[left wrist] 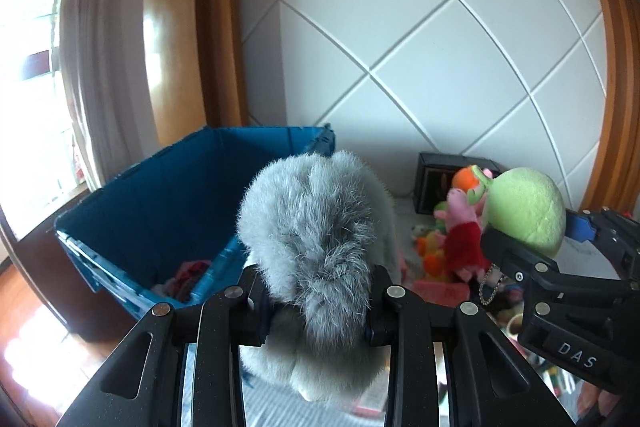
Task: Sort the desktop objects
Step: 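Lift and carry the grey plush and green plush ball over the blue bin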
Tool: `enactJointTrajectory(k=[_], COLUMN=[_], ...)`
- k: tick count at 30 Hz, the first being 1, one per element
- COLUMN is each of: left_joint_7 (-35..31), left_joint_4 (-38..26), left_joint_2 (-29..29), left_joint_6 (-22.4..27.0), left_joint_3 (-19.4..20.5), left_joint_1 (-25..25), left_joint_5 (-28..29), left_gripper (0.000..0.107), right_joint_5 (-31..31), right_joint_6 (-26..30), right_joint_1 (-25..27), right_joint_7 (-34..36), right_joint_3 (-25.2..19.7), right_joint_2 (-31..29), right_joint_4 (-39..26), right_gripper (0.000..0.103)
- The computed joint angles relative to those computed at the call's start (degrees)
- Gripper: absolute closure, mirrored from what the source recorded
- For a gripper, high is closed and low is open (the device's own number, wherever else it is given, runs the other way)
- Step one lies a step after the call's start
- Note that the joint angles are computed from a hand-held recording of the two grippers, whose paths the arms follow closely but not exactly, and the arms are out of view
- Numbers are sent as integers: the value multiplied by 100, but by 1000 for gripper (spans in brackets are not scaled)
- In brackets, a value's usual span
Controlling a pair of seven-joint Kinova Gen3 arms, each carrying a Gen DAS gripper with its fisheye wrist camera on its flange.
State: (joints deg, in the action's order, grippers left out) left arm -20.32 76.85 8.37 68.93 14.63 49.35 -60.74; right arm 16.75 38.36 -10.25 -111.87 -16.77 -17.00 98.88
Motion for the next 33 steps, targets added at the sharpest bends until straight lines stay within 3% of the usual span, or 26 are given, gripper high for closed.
enactJointTrajectory(k=[6,12,14,17,21,23,27,30,33], left_joint_7=[-390,-1454,-1920,-2619,-3551,-4017,-4931,-5523,-5844], left_joint_4=[449,776,800,799,726,670,517,319,258], left_joint_2=[-513,-1119,-1243,-1318,-1137,-983,-568,-290,-124], left_joint_6=[-530,-1606,-1929,-2361,-2753,-2812,-2751,-2571,-2557], left_joint_3=[-145,-153,-210,-747,-1720,-1945,-1701,-1882,-1863], left_joint_1=[-710,-2220,-2726,-2976,-2898,-3010,-3791,-3904,-4087], left_joint_5=[292,972,1286,1736,2530,2996,3928,4599,4910], left_gripper=[76,76,76,76,76,76,76,76,76], right_joint_5=[1292,2690,3156,3704,3934,3865,3504,3330,3205], right_joint_6=[99,527,753,1134,1465,1645,1993,2247,2504], right_joint_1=[-955,-884,-1047,-1392,-1992,-2227,-2531,-2746,-2968], right_joint_7=[-1286,-2525,-2890,-3237,-3256,-3130,-2782,-2644,-2505], right_joint_3=[-72,-1219,-1415,-1591,-1351,-1237,-1037,-816,-568], right_joint_2=[647,1653,1989,2536,3166,3483,4020,4318,4591], right_joint_4=[-502,-1473,-1834,-2471,-3234,-3627,-4293,-4695,-5132], right_gripper=[38,38,38,38,38,38,38,38,38])
